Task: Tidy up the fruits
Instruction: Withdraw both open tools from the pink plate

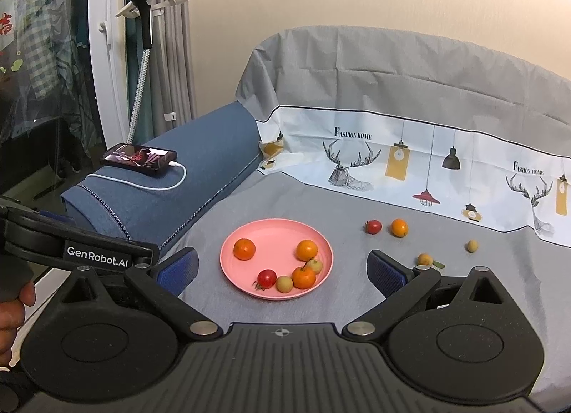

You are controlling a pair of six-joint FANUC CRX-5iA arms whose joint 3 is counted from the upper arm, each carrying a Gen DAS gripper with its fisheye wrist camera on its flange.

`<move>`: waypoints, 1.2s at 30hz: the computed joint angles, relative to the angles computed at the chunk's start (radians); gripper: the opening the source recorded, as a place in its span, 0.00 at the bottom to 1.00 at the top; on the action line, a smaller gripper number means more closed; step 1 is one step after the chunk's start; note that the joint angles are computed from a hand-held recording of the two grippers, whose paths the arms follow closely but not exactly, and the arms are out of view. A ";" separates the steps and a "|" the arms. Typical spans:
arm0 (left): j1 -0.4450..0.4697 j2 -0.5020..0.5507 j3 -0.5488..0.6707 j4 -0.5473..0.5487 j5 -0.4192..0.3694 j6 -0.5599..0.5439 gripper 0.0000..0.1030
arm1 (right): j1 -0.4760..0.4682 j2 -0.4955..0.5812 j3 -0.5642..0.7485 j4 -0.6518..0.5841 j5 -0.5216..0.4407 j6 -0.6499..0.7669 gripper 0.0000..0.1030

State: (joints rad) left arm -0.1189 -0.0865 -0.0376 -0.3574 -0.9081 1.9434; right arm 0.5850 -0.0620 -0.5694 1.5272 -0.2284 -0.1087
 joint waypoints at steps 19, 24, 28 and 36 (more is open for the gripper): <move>0.003 0.056 0.031 0.019 -0.039 -0.036 1.00 | 0.014 0.033 0.022 -0.160 -0.001 0.107 0.97; -0.005 0.084 0.053 0.012 -0.056 -0.047 1.00 | 0.012 0.052 0.033 -0.201 -0.002 0.120 0.97; -0.015 0.124 0.091 0.005 -0.078 -0.057 1.00 | -0.006 0.065 0.037 -0.204 0.007 0.095 0.98; -0.036 0.250 0.218 0.035 -0.121 -0.097 1.00 | -0.057 0.099 0.047 -0.243 0.021 0.079 0.99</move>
State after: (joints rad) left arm -0.1553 0.1633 0.1801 -0.3220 -1.0288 1.8463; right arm 0.5276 0.0367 -0.5220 1.2840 -0.2073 -0.0293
